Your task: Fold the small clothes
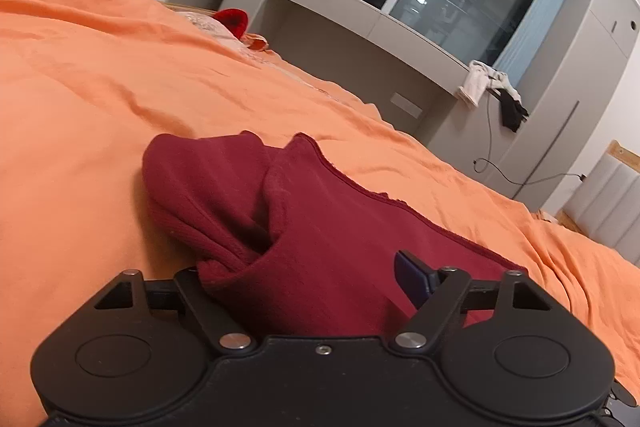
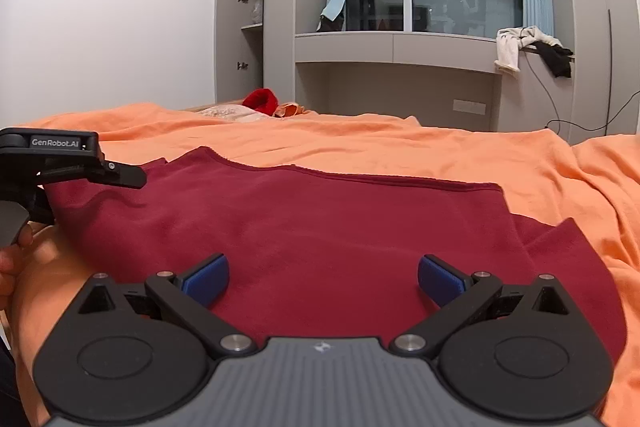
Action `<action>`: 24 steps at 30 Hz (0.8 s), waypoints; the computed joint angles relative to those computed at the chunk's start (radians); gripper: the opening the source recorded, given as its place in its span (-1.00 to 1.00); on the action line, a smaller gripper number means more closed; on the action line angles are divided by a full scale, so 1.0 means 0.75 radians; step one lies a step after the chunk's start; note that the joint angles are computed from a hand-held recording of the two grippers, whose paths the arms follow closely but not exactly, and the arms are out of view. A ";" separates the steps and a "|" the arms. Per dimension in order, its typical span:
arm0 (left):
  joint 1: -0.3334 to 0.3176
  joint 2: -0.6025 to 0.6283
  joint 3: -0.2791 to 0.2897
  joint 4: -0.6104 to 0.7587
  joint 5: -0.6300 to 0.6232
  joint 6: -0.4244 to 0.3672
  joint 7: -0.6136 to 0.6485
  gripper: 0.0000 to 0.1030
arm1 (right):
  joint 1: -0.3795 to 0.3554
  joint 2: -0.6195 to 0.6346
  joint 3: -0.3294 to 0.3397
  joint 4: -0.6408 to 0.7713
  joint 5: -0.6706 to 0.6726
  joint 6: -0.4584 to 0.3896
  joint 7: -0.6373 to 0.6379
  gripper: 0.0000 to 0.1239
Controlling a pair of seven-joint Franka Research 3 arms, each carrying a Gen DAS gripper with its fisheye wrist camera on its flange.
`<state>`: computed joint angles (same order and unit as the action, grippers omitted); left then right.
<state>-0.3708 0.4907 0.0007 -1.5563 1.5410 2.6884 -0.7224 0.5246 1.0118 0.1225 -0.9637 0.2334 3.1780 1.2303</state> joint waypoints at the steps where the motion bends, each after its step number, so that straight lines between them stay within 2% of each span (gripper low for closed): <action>1: -0.002 0.002 0.001 0.003 -0.003 -0.010 -0.003 0.49 | 0.023 0.018 -0.039 0.035 -0.006 -0.028 0.015 0.66; 3: -0.008 0.011 0.002 0.016 -0.013 -0.035 0.004 0.41 | 0.069 0.045 -0.131 0.090 -0.023 -0.091 0.068 0.66; 4: -0.012 0.016 0.003 0.024 -0.016 -0.049 0.012 0.31 | 0.074 0.054 -0.140 0.106 -0.031 -0.103 0.084 0.66; 5: -0.018 0.022 0.005 0.034 -0.020 -0.066 0.026 0.17 | 0.065 0.053 -0.124 0.103 -0.037 -0.100 0.084 0.66; 7: -0.022 0.035 0.005 0.058 -0.044 -0.088 0.081 0.01 | 0.049 0.046 -0.093 0.091 -0.041 -0.101 0.084 0.66; 9: -0.028 0.048 0.007 0.082 -0.068 -0.098 0.142 -0.07 | 0.037 0.039 -0.071 0.077 -0.042 -0.098 0.080 0.66; 12: -0.044 0.059 0.017 0.110 -0.080 -0.116 0.236 -0.38 | 0.022 -0.002 -0.042 0.016 -0.040 -0.081 0.065 0.66; 14: -0.050 0.068 0.022 0.137 -0.090 -0.119 0.304 -0.57 | -0.017 -0.044 0.022 -0.048 -0.036 -0.058 0.018 0.66; 16: -0.060 0.077 0.031 0.166 -0.083 -0.116 0.356 -0.64 | -0.059 -0.093 0.086 -0.130 -0.026 -0.020 -0.036 0.66; 20: -0.079 0.138 0.034 0.295 -0.121 -0.119 0.540 -0.71 | -0.101 -0.186 0.123 -0.290 -0.013 0.104 -0.098 0.66; 22: -0.090 0.187 0.034 0.389 -0.178 -0.109 0.679 -0.72 | -0.116 -0.225 0.125 -0.358 -0.008 0.175 -0.110 0.66; 24: -0.100 0.260 0.023 0.521 -0.265 -0.106 0.864 -0.73 | -0.109 -0.263 0.091 -0.415 0.013 0.242 -0.096 0.66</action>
<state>-0.4458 0.6854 0.0183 -1.1656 1.3419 2.6090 -0.0743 0.4432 0.8144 0.1905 -1.2751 0.2435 3.3591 1.1580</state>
